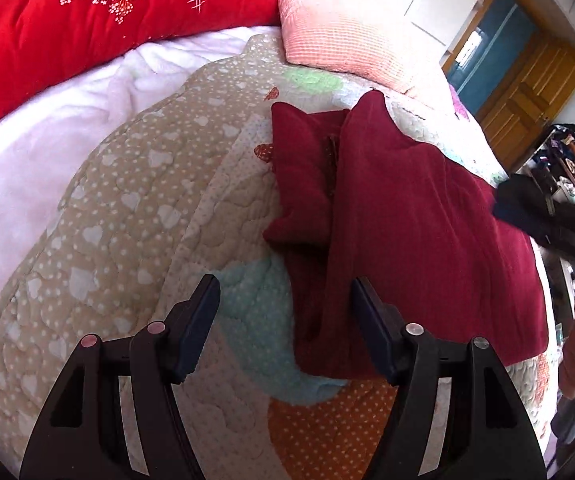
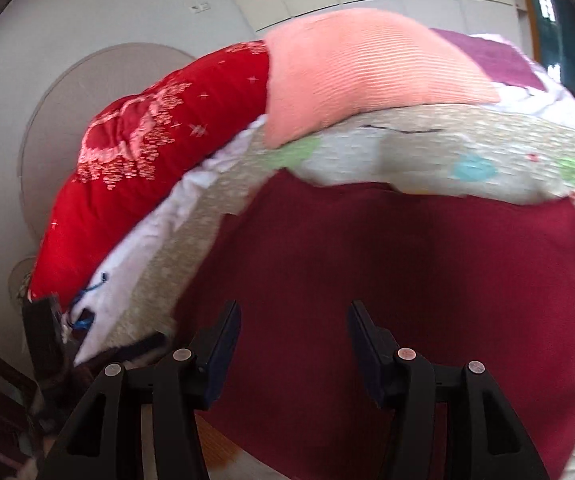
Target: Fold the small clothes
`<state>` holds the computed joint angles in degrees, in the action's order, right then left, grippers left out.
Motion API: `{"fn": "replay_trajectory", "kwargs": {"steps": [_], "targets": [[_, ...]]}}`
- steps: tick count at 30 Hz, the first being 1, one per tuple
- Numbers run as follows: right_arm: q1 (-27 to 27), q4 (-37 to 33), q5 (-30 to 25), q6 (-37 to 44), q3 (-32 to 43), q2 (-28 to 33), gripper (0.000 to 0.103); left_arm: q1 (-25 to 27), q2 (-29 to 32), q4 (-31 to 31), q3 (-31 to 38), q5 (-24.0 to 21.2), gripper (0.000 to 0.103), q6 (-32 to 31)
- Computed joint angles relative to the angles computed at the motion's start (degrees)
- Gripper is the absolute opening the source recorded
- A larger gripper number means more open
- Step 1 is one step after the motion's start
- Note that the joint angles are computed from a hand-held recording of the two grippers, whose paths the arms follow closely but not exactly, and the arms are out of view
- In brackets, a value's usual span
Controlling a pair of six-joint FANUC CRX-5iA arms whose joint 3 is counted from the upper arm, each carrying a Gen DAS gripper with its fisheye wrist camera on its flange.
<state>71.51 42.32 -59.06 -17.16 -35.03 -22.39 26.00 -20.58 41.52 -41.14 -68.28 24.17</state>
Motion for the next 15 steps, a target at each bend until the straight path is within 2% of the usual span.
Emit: {"fn": "replay_trajectory", "kwargs": {"steps": [2,4,10,12,13,15], "targets": [[-3.78,0.7,6.9,1.11,1.72,3.37,0.061,-0.52,1.07,-0.02,0.64,-0.14,0.068,-0.11],[-7.2,-1.93,10.14,4.87,5.14,7.34,0.064,-0.96,2.1,-0.05,1.6,-0.6,0.068,-0.57],[-13.44,-11.08,3.31,19.14,20.43,21.92,0.064,-0.73,3.89,0.69,1.94,-1.63,0.07,-0.78],[-15.01,-13.78,0.7,22.68,23.98,25.56,0.052,-0.53,4.22,0.64,2.25,-2.35,0.07,-0.94],[-15.22,-13.47,-0.44,22.92,24.52,26.58,0.041,-0.34,4.51,0.68,2.35,-2.7,0.07,-1.04],[-15.19,-10.93,0.3,20.79,22.86,26.25,0.033,-0.03,5.07,0.74,2.68,-3.59,0.07,-0.89]]}}
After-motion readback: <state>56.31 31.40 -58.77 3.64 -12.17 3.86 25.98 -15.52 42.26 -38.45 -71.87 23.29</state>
